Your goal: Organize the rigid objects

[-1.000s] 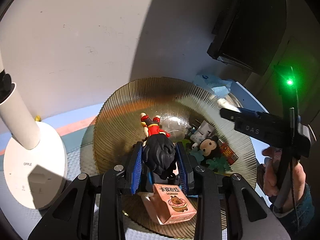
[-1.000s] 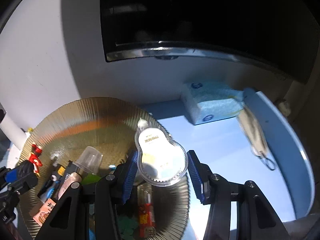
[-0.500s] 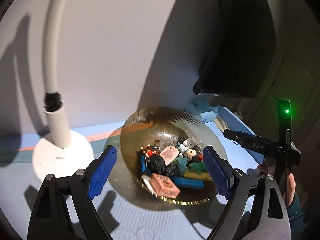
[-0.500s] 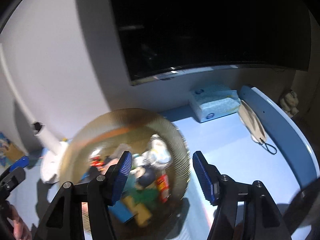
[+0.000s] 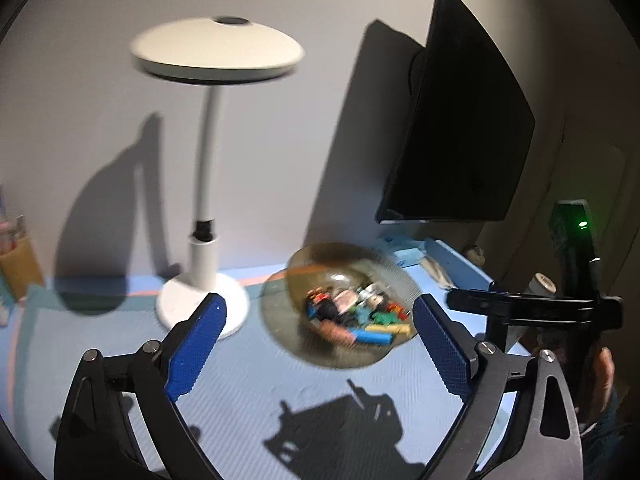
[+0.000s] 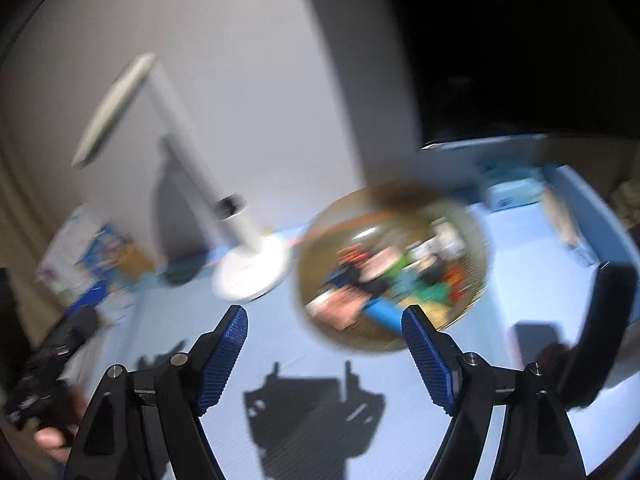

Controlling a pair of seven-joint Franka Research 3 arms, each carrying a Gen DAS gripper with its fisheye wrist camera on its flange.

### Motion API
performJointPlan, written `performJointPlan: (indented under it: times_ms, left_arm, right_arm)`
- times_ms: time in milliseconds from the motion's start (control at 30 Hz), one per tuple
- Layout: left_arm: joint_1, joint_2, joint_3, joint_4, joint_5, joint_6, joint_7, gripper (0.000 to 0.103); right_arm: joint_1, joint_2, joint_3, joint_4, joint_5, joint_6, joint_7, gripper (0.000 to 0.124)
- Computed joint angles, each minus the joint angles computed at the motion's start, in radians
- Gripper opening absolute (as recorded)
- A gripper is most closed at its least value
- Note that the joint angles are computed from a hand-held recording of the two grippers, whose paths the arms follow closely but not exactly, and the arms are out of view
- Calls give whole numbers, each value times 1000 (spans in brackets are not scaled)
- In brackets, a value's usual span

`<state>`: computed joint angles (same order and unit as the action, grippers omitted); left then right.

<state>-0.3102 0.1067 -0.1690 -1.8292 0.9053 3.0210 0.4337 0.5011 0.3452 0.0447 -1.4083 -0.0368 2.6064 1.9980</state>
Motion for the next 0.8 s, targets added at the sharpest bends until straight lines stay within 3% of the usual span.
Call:
performJointPlan:
  times_ms: [100,267,333,433,500,567,800]
  left_arm:
    - [9,-88,12,-92,120,-13,-133,94]
    - [95,-189,-35,-193,224,21,-292,95]
    - [127,-218,-55,-229,250,34,-320,102]
    - [169,-216,-99,-264,332,-26,-413,102]
    - [164,-183,-107,-278,340,-94,-423,102]
    - [148,-133,-98,-282,335,-138,-436,102]
    - [78,-1,-36,-254,394,-214,-521,102]
  right_arm:
    - [46,-55,1,-70,-58,21,36,78]
    - [95,-83,19,-109,-131,53,73,78]
    - [112,-83,20,-126,-161,74,103,83]
    - [162,-35,-20,-128,-261,108,204,90]
    - [259,32,-122,-83,-489,60,375,90]
    - [277,97,-145,-59,-582,71,444,90]
    - [263,225,-154,18,-550,104,420,90]
